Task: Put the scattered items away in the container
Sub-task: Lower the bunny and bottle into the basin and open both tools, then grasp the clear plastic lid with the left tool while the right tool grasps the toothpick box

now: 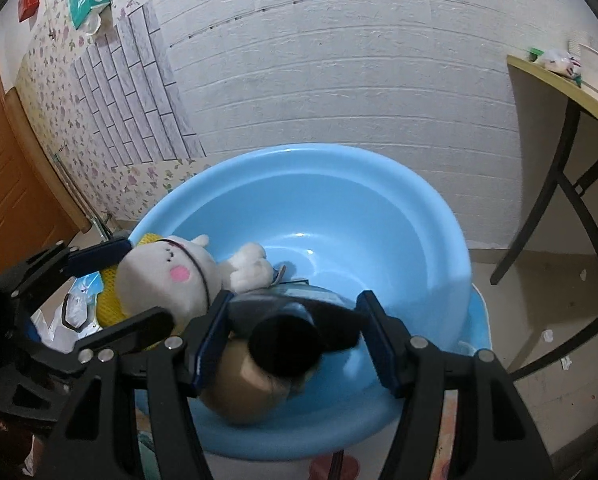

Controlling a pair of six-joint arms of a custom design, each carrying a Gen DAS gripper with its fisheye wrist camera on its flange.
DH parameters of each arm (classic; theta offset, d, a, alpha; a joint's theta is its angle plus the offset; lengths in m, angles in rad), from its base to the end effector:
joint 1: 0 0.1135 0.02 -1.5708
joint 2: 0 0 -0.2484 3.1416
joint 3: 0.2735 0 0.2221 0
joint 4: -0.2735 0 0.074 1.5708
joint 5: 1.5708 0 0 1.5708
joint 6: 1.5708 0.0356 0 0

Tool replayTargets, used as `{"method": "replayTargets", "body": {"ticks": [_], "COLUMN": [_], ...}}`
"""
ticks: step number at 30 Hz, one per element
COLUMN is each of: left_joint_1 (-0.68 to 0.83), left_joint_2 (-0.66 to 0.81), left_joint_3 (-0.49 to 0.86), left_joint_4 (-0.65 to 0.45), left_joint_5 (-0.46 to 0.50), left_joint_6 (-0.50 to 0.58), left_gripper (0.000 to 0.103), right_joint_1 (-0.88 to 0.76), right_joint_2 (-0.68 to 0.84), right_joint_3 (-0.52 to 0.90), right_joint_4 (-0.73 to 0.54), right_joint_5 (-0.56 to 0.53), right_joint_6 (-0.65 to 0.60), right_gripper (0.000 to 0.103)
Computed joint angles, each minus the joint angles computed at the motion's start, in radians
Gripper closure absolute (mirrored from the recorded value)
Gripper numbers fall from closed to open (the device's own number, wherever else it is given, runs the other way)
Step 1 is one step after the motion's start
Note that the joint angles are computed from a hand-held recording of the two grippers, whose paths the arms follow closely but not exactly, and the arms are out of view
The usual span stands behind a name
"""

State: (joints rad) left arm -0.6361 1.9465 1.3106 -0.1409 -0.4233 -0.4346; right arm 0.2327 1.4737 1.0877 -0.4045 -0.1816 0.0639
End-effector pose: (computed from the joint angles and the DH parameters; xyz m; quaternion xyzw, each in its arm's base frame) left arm 0.3262 -0.2227 0.1912 0.0099 0.9052 -0.0262 0.4240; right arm 0.2839 0.0739 0.2583 -0.1120 0.9149 0.1389 0.3622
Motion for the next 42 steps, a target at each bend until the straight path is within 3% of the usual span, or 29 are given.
{"method": "replayTargets", "body": {"ticks": [15, 23, 26, 36, 42], "left_joint_1": [-0.141, -0.229, -0.254, -0.309, -0.328], "left_joint_2": [-0.232, -0.339, -0.364, -0.441, -0.479], "left_joint_3": [-0.226, -0.310, -0.331, -0.411, -0.473], "left_joint_4": [-0.002, -0.092, -0.133, -0.204, -0.258], "left_joint_5": [-0.176, -0.276, -0.312, -0.362, -0.371], "left_joint_6": [-0.127, -0.266, -0.316, -0.445, -0.534], "left_gripper": [0.019, 0.018, 0.012, 0.012, 0.012], "right_joint_1": [0.098, 0.220, 0.272, 0.389, 0.389], "right_joint_2": [-0.256, -0.373, -0.404, -0.459, -0.492], "right_joint_3": [-0.097, -0.149, -0.173, -0.187, -0.217], "right_joint_4": [-0.112, -0.173, -0.191, -0.253, -0.258], "right_joint_5": [0.109, 0.179, 0.209, 0.289, 0.284], "right_joint_6": [0.074, 0.144, 0.176, 0.225, 0.243], "right_gripper": [0.040, 0.040, 0.040, 0.040, 0.040]}}
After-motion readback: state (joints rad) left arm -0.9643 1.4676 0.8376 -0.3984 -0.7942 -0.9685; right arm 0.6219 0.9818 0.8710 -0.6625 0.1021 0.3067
